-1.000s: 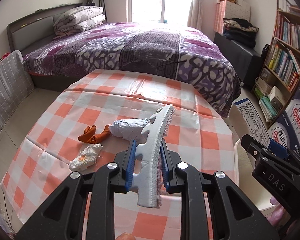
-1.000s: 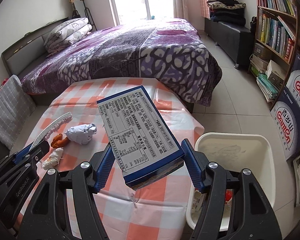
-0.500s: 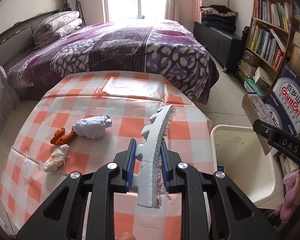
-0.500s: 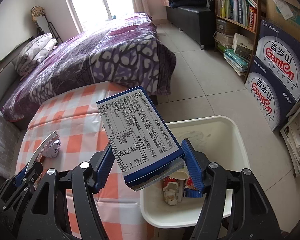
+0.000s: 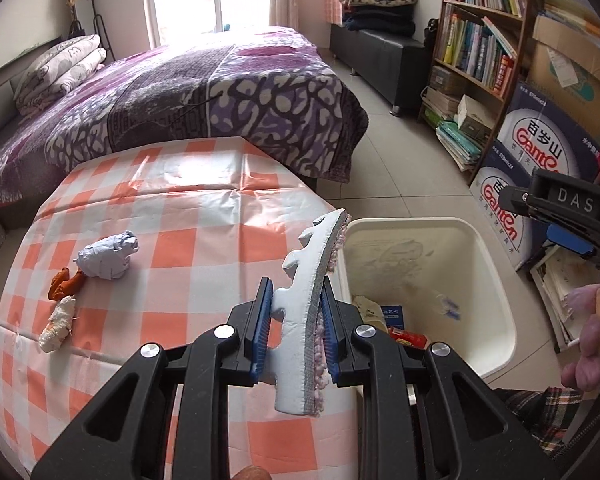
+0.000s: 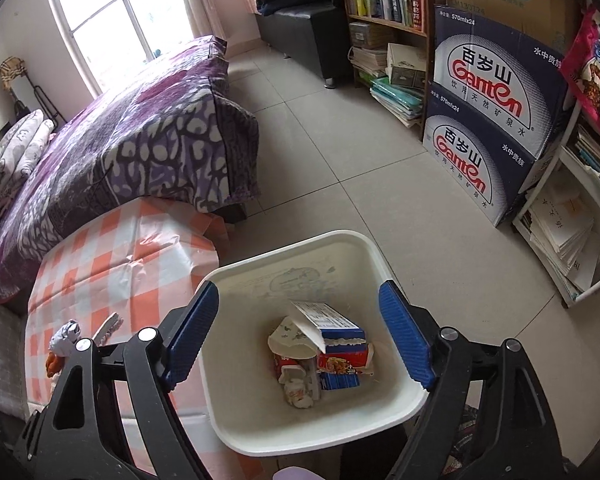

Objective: Collect trash
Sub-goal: 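Carry the comb piece and blue box to the white bin and release both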

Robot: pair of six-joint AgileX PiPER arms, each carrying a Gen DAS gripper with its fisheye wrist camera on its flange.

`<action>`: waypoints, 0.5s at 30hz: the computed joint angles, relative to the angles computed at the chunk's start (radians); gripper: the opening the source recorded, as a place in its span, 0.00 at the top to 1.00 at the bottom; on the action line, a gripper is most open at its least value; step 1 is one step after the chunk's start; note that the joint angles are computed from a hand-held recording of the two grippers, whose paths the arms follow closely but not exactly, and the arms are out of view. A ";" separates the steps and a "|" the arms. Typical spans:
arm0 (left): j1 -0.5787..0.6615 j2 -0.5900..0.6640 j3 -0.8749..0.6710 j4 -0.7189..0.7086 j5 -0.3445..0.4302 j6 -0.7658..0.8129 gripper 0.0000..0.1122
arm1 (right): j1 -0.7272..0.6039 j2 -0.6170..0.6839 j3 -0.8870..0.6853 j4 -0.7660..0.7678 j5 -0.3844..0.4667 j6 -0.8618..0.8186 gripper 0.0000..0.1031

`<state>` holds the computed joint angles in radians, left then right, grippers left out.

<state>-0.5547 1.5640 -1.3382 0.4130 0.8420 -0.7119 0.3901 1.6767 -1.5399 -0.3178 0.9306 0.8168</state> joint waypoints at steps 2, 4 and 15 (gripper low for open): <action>-0.011 0.017 -0.020 -0.035 -0.001 0.028 0.79 | -0.016 -0.017 0.018 -0.001 -0.004 0.013 0.20; -0.024 0.035 -0.043 -0.065 0.001 0.053 0.79 | -0.035 -0.030 0.030 0.002 -0.006 0.023 0.20; -0.066 0.152 -0.215 -0.190 0.031 0.165 0.79 | -0.133 -0.080 0.065 0.038 -0.036 0.056 0.19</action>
